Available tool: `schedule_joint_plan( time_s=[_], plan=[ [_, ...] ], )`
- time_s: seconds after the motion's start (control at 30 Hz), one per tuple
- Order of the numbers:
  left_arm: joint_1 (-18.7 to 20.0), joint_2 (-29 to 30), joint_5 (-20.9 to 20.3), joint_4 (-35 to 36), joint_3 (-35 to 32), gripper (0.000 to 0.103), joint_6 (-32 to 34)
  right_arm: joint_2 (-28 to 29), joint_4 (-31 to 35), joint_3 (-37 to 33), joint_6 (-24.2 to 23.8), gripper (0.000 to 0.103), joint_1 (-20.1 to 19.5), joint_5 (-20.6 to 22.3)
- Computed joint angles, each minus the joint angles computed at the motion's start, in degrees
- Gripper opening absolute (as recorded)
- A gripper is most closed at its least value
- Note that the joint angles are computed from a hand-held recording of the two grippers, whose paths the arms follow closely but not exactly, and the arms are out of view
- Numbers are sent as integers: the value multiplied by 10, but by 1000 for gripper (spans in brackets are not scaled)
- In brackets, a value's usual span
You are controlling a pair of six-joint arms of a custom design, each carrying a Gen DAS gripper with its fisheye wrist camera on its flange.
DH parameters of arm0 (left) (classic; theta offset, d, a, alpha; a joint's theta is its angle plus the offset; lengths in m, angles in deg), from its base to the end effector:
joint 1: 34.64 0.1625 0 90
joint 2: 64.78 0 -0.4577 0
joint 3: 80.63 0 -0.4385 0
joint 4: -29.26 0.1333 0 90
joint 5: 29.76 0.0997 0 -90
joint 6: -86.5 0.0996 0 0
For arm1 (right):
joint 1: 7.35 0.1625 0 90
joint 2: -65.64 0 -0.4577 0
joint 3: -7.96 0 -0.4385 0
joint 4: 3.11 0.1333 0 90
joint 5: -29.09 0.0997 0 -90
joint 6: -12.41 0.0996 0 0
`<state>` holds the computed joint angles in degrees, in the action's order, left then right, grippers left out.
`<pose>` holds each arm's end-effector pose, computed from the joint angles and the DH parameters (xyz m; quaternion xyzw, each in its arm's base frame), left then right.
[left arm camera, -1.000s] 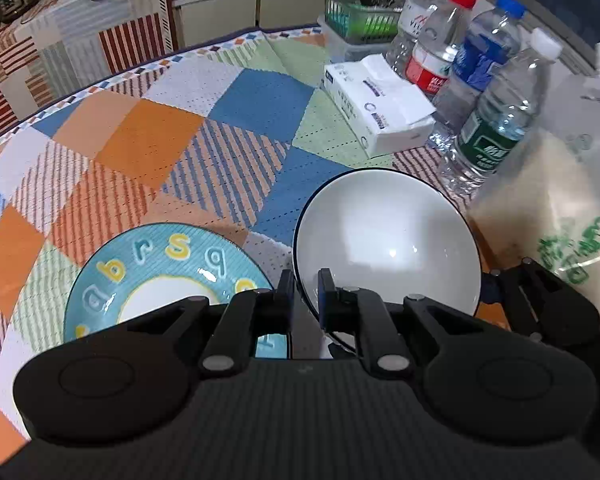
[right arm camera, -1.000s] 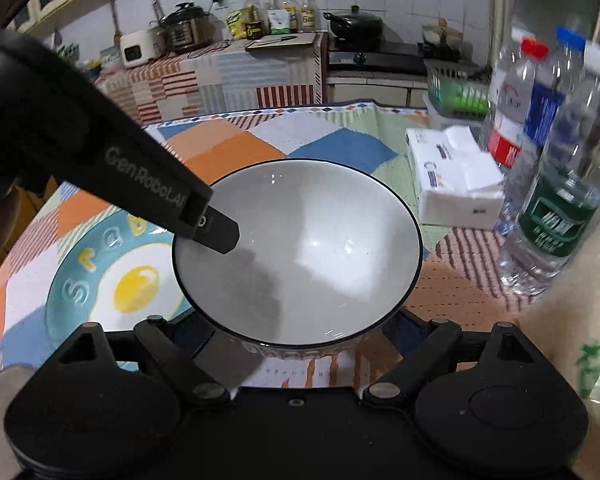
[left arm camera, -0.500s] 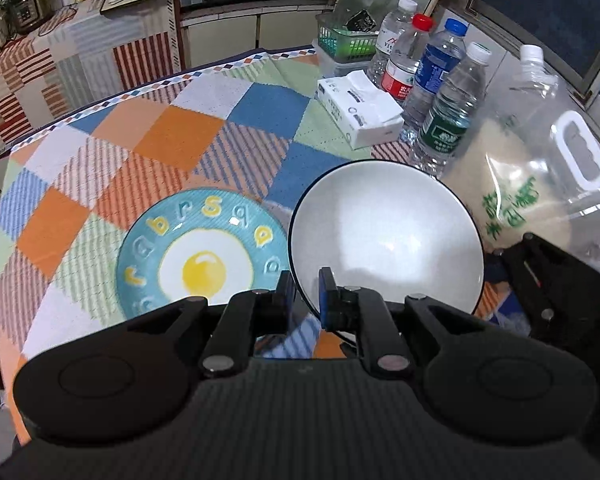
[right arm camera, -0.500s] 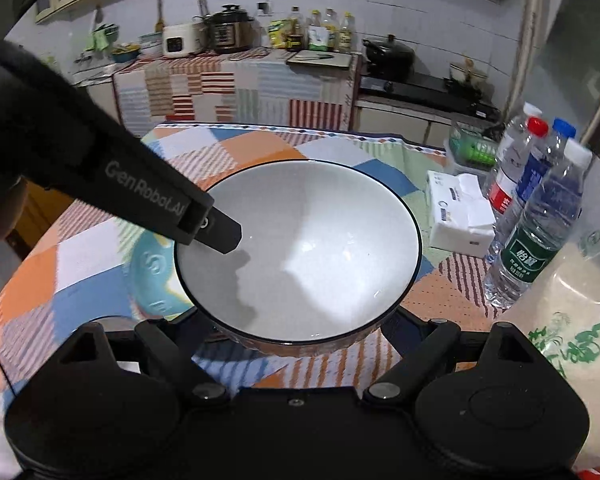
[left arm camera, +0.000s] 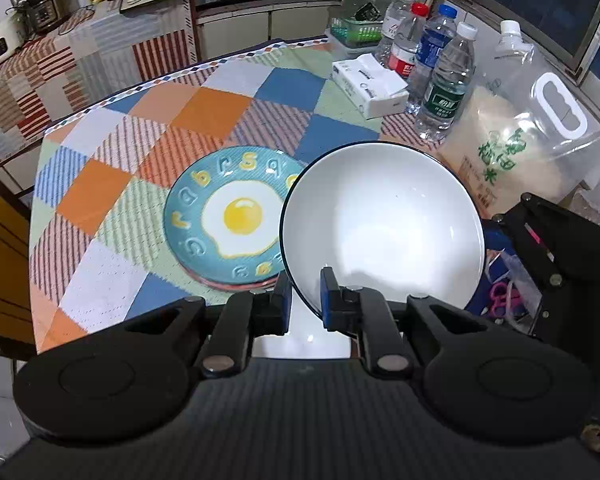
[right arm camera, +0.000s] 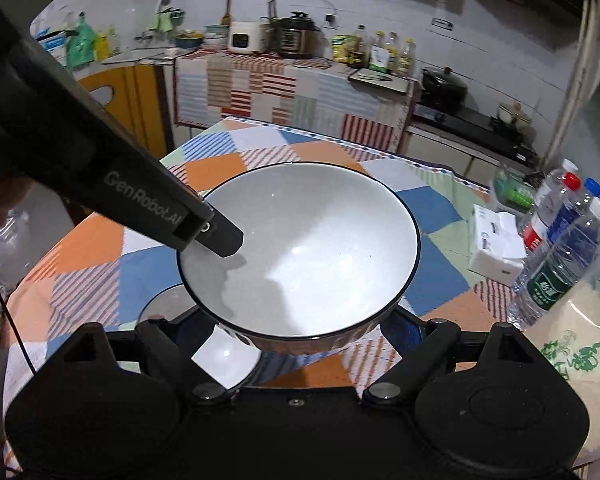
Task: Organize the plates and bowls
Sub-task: 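Lift the third bowl with both tools and lower it into the bowl stack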
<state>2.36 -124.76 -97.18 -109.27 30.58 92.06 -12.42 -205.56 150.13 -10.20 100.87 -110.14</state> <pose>-0.3750 -0.4974 0.1204 0.4835 0.8529 -0.0576 0.1885 0.1804 -0.3628 0.2471 0.1295 -0.8368 0.3574 0.3940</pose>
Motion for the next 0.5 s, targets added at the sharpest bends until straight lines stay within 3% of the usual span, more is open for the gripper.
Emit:
schedule_joint_plan(
  time_s=[0.5],
  plan=[
    [32, -18, 16, 32, 23, 13, -16, 31, 30, 5, 15, 92, -7, 47]
  ],
)
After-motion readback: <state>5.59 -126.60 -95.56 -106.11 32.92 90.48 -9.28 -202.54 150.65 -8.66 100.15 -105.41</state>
